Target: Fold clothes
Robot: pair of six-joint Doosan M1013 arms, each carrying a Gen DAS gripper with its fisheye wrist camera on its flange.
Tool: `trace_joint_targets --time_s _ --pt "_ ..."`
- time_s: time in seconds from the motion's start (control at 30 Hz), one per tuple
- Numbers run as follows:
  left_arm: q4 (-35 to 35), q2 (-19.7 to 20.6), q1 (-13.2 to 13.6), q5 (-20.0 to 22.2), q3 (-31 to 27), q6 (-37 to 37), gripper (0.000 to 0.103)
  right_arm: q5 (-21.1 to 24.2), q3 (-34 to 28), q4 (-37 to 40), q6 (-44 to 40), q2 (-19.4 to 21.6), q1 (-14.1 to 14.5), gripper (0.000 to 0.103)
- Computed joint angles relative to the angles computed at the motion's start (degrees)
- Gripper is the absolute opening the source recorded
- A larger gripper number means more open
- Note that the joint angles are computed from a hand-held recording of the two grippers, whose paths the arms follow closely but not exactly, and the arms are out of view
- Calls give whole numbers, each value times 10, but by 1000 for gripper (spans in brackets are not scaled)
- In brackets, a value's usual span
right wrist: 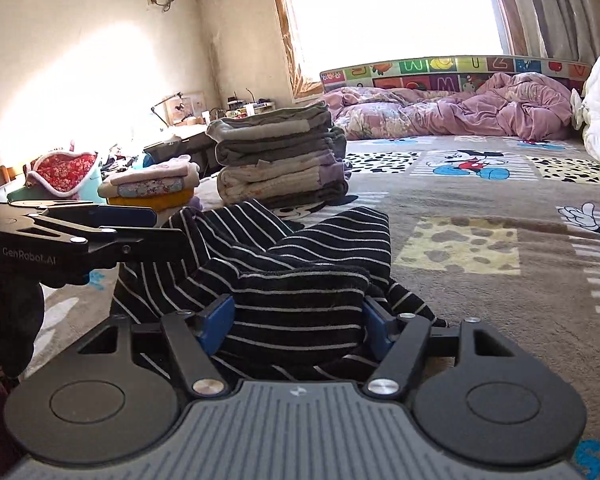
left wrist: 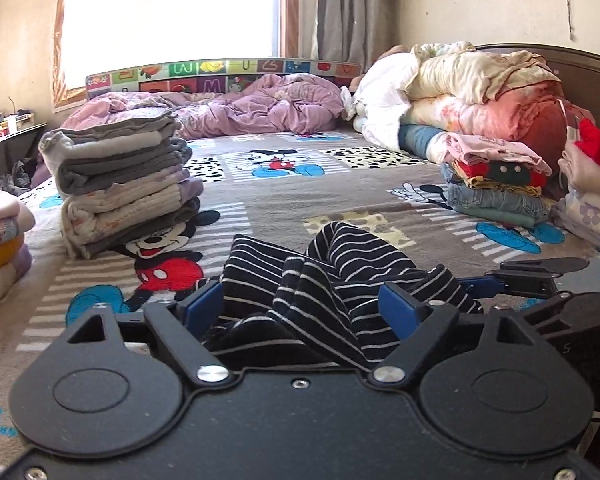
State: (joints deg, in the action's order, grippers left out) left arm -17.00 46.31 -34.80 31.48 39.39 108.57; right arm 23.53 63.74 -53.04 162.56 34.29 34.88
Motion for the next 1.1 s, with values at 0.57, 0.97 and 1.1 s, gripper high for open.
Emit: trace_joint_targets --time_s 0.57,0.97,1.1 --pt "-155 -86 7 22 156 262 19 -29 50 16 -9 -32 29 22" --pt "-120 -114 5 102 209 284 18 46 34 252 -240 -26 62 22" --pt "-139 -116 13 156 205 328 43 66 43 288 -260 -32 68 22"
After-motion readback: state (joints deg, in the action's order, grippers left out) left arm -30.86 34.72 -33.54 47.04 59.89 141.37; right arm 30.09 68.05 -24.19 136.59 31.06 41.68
